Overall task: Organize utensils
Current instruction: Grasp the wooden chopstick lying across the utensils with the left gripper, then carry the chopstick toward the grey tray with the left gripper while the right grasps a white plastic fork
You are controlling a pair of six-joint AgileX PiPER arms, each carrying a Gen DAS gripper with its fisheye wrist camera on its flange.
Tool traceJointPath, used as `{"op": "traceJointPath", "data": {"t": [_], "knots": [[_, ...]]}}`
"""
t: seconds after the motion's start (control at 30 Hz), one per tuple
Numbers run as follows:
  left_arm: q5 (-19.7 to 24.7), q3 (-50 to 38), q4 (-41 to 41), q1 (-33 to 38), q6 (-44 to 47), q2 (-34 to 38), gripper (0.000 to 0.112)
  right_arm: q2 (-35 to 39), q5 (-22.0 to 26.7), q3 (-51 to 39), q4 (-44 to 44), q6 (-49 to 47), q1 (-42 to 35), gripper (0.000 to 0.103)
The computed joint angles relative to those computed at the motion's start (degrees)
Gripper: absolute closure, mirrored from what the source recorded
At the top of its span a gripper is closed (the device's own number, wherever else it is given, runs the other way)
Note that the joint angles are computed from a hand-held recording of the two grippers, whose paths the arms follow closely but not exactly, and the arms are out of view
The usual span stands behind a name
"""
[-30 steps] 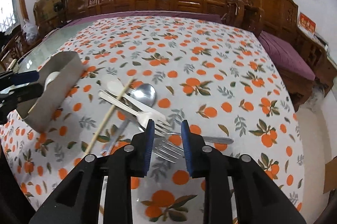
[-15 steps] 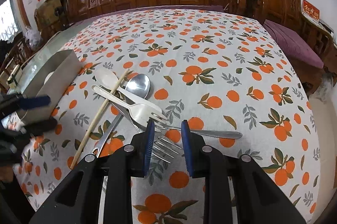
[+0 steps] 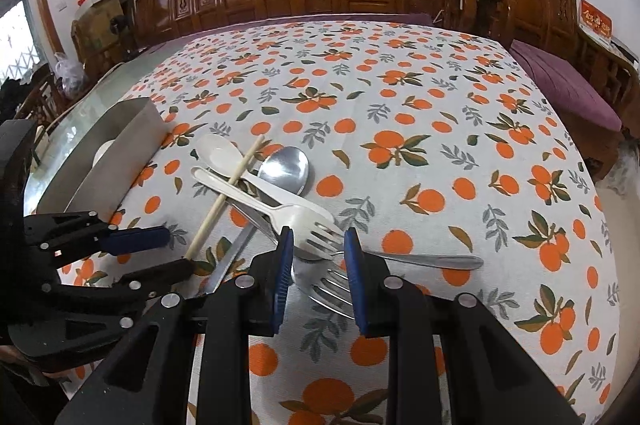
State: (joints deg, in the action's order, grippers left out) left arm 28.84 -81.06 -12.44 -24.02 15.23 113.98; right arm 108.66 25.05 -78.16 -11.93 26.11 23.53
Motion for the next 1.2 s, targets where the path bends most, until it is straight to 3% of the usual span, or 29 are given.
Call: {"op": "traceJointPath", "data": {"t": [0.1,0.23,0.37,0.6,1.03,1.13,1.2], "knots": [[-0.6,0.3,1.5,0.0,-0.9,-0.1,0.107,0.4,0.0,-0.5,-0.3,-0.5,0.6,0.075],[1.5,-0.1,-0.9,1.6,1.1,-0.2,0.108,2.0,1.0,-2.2,-2.3,-0.2,1.4,0.075],[1.6,0.5,-2.3,2.6,2.6,-1.1,0.108,4.1,1.7,-4.7,-2.6,-1.1,2.0,0.065],[1.7,0.8,-3.3,2.9,4.0,-1.7,0.108,8.3,5.2,-11.0,-3.9,-0.6,2.8,0.065],[1.8,1.0,-3.4,2.5,4.2,-1.9,0.108,10.5,7.4,-13.6,-7.3,1.4,2.9,0.065],[1.6,1.2,-3.5,2.5,4.5,-2.0,0.108,10.5,7.5,-13.7,-7.8,1.8,2.8,0.074],[1.3,1.5,-3.7,2.4,4.8,-2.2,0.108,10.3,7.6,-13.6,-8.4,2.5,2.7,0.087]]}}
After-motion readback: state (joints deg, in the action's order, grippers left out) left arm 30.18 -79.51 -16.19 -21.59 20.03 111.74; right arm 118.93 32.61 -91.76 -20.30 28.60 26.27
